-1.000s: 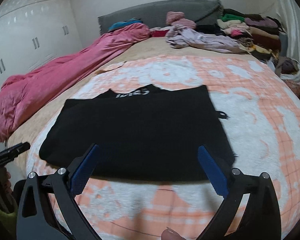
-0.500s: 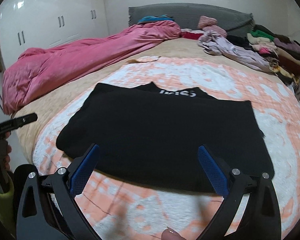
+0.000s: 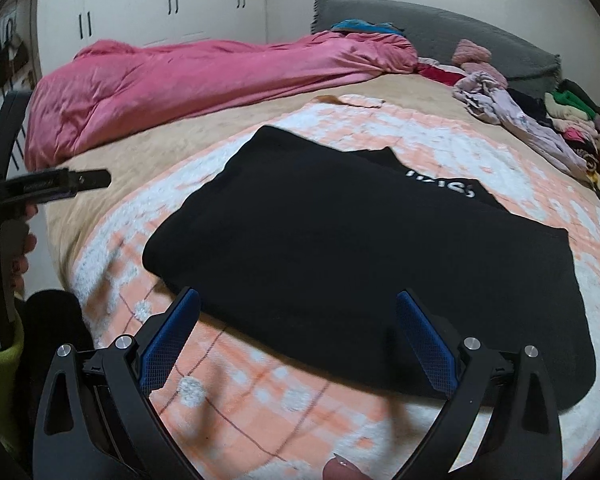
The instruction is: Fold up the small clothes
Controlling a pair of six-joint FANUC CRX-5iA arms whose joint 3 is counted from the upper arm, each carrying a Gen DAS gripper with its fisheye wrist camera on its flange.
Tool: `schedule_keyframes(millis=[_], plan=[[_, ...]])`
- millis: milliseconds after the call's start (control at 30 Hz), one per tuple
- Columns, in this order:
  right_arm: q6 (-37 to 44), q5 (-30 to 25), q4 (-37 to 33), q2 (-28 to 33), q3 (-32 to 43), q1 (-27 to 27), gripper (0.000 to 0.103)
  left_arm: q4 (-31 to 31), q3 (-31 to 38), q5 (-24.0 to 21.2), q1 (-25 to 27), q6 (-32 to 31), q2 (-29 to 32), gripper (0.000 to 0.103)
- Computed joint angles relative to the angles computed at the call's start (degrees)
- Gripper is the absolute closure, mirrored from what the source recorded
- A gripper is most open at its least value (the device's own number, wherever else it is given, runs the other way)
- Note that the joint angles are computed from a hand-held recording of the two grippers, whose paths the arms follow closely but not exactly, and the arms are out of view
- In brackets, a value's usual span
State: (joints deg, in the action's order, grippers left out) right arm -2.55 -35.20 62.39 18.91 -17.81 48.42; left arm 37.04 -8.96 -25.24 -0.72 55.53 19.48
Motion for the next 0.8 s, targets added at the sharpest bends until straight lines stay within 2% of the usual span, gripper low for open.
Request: schedule_keyframes(millis=[333, 800], plan=[[7.3, -2.6, -0.7, 4.5, 3.8, 1.5, 0.005, -6.1, 4.1, -2.0, -0.1, 6.2, 2.3, 0.01], [14.7, -6.3, -0.9, 10.0, 8.5, 2.2, 0.005, -9.0, 8.3, -4.6, -1.4, 8.4, 5.1, 0.01]])
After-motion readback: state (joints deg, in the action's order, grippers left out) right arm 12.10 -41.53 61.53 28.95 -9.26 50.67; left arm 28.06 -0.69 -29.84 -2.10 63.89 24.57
